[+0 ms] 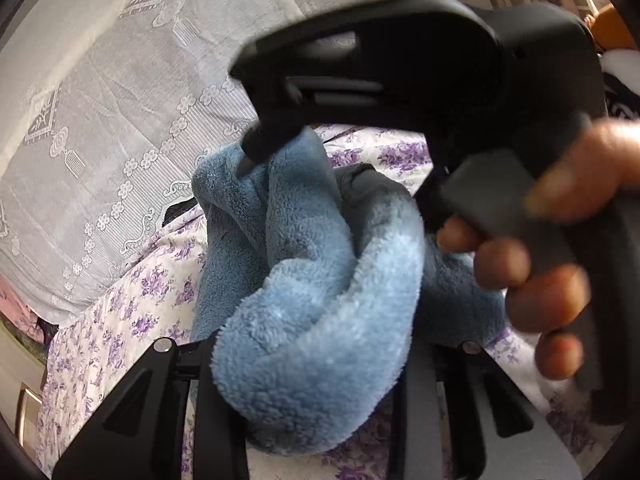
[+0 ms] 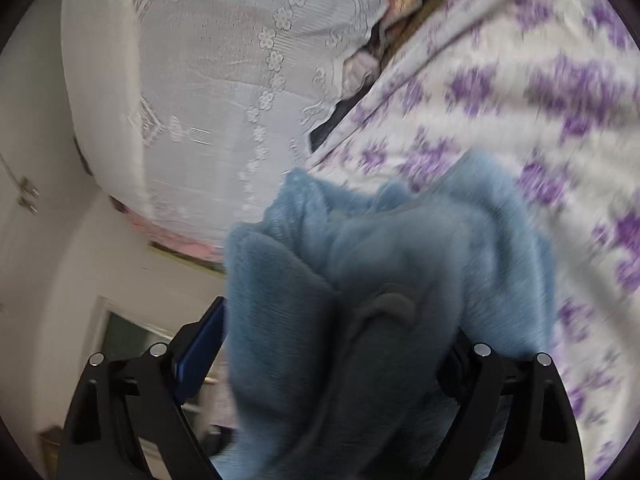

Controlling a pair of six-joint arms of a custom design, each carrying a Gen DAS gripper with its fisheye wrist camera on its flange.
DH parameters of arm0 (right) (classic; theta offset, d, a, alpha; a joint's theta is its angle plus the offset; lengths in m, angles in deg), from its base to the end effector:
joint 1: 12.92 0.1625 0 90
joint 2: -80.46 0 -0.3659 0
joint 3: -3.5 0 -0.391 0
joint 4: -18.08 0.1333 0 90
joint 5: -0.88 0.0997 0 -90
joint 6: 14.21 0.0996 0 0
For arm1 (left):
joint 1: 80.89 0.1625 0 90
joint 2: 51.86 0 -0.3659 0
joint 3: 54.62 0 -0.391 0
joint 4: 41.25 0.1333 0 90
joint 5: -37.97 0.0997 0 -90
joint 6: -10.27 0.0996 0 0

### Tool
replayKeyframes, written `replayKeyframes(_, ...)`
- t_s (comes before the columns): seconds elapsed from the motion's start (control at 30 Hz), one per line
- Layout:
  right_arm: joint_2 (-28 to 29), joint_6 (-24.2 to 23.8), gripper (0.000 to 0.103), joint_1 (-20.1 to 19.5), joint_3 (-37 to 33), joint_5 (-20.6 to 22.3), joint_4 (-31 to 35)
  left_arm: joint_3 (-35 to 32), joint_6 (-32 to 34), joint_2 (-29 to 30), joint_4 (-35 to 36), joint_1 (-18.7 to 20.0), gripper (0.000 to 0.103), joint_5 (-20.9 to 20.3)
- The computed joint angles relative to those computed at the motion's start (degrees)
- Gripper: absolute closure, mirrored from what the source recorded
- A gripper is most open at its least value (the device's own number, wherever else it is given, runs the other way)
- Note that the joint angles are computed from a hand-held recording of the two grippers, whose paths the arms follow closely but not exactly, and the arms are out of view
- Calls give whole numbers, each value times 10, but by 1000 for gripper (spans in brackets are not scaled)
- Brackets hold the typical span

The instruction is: Fold small clothes

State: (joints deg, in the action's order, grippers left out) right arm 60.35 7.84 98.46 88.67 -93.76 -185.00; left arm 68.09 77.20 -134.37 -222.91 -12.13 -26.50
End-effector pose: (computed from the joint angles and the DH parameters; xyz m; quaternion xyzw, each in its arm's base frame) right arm 0.3532 -0.5586 -0.0585 0.0218 0.9126 -0.3914 0.1161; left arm -0.0092 -0.5101 0.2949 0.5424 0.6978 -0.3129 0.3478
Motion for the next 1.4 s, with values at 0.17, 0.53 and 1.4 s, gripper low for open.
replayKeyframes(0.17,-7,-6,17,-15,8,60,-32,-5,-23,-12,29,-19,74,-6)
replayKeyframes(0.53,-73,-1,15,-73,85,113,5,34,-6,49,-33,-46,58,25)
replayKeyframes(1.4,-65,-78,3,22,47,58,-29,-101,-192,-129,383,41,5,-181)
